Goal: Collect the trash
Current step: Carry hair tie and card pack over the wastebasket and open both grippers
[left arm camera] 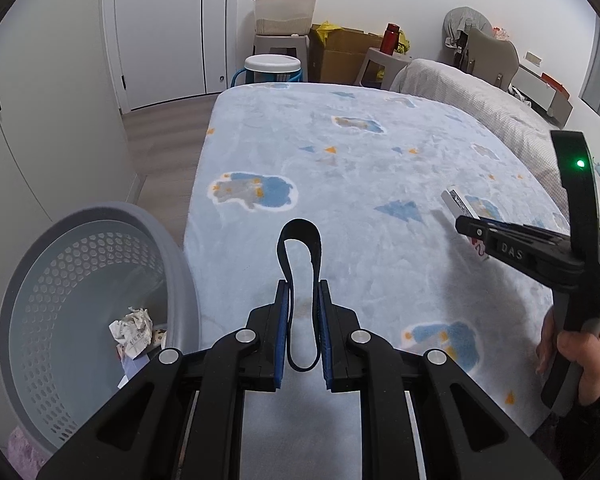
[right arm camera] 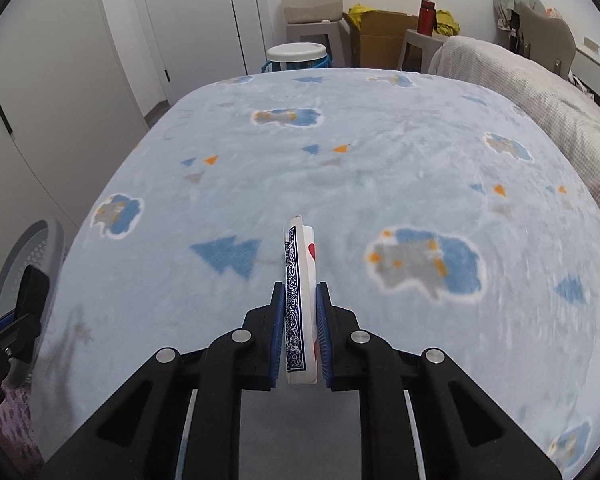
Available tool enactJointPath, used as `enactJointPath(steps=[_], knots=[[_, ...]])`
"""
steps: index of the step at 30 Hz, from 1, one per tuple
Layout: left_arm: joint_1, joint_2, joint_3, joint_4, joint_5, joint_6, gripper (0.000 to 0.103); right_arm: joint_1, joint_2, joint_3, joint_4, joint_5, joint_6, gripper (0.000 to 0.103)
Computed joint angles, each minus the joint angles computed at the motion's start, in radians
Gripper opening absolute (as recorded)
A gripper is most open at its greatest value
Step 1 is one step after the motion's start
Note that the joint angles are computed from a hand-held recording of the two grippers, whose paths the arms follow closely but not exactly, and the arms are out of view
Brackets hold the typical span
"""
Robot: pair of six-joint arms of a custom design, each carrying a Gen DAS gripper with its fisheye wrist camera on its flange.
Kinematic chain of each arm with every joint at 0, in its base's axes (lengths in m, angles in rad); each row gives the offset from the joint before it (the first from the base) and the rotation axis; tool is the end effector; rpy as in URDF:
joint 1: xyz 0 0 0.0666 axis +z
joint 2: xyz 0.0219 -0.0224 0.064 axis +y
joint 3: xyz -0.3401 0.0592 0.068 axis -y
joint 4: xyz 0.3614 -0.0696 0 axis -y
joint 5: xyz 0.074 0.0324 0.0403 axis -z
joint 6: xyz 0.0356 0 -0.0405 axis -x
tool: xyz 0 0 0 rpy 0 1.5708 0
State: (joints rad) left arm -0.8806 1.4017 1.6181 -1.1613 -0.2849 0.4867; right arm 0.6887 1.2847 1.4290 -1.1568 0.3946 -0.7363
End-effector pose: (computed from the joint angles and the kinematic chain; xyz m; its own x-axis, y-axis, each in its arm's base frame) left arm 0.2926 -0.3392 0.4671 -0.7532 0.2072 -0.6243 0.3201 0.9446 -0.0727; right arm 0.3218 0.2467 0.4373 -0.7736 0.1662 -0.6115 0.1215 0.9860 0.1141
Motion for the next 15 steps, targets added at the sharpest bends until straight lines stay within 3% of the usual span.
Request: enactJointPath(steps=[15], knots=[[-0.007,-0.148,-0.117,0.015,-0.018,0.007,0.014,0.211,-0.018,0.036,-0.075,0.088,-0.21,0.016]])
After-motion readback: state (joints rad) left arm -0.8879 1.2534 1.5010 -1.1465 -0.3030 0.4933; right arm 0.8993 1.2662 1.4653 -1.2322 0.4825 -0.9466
